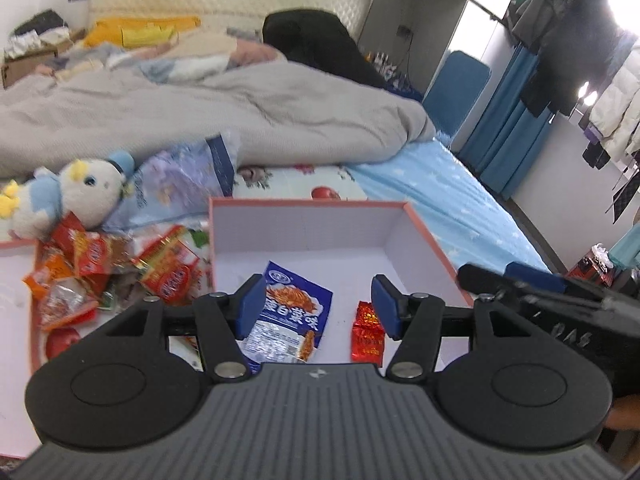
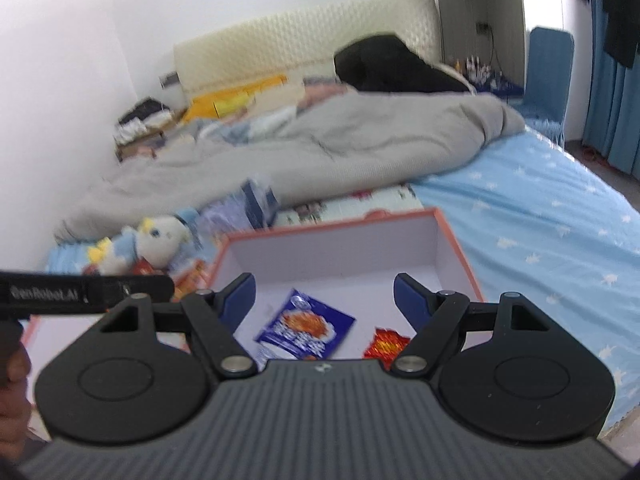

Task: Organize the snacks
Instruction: 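Raise both open tools out of the deep pink box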

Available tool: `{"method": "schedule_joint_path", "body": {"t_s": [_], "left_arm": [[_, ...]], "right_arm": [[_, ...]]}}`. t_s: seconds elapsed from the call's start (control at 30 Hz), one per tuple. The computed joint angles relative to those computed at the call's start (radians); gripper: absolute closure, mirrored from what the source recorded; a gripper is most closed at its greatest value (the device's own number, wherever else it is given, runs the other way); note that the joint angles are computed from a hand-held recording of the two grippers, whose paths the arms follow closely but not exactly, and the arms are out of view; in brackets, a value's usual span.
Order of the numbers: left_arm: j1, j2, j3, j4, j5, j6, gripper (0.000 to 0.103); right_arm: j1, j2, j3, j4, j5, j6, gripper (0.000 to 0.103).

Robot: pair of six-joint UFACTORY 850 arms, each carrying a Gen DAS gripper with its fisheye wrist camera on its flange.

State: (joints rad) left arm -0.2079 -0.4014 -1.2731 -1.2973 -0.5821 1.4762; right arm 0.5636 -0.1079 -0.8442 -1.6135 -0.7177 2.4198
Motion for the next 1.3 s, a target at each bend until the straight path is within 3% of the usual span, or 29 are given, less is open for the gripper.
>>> {"method": "schedule_joint_path", "body": {"t_s": [0.23, 0.5, 1.03, 1.3], "left_arm": [[0.071, 0.113, 0.092, -0.073, -0.044, 0.085, 0.038], [0.148, 0.211, 0.196, -0.124, -0.086, 0.145, 0.038], [0.310, 0.297, 0.315, -0.200, -0.106, 0.293, 0.036], [0.389, 0.305, 0.360, -0.231, -0.126, 0.334, 0.036]], "right_arm": [[0.087, 0.024, -0.022, -0.004, -0.091, -0.009, 0.025], [0.163, 0.017, -0.041, 0.035, -0.140, -0.024, 0.025], [0.250, -0.066, -0.101, 0.036, -0.118, 0.023, 0.025], [0.270, -0.111, -0.118, -0.032, -0.055, 0.049, 0.025]]}}
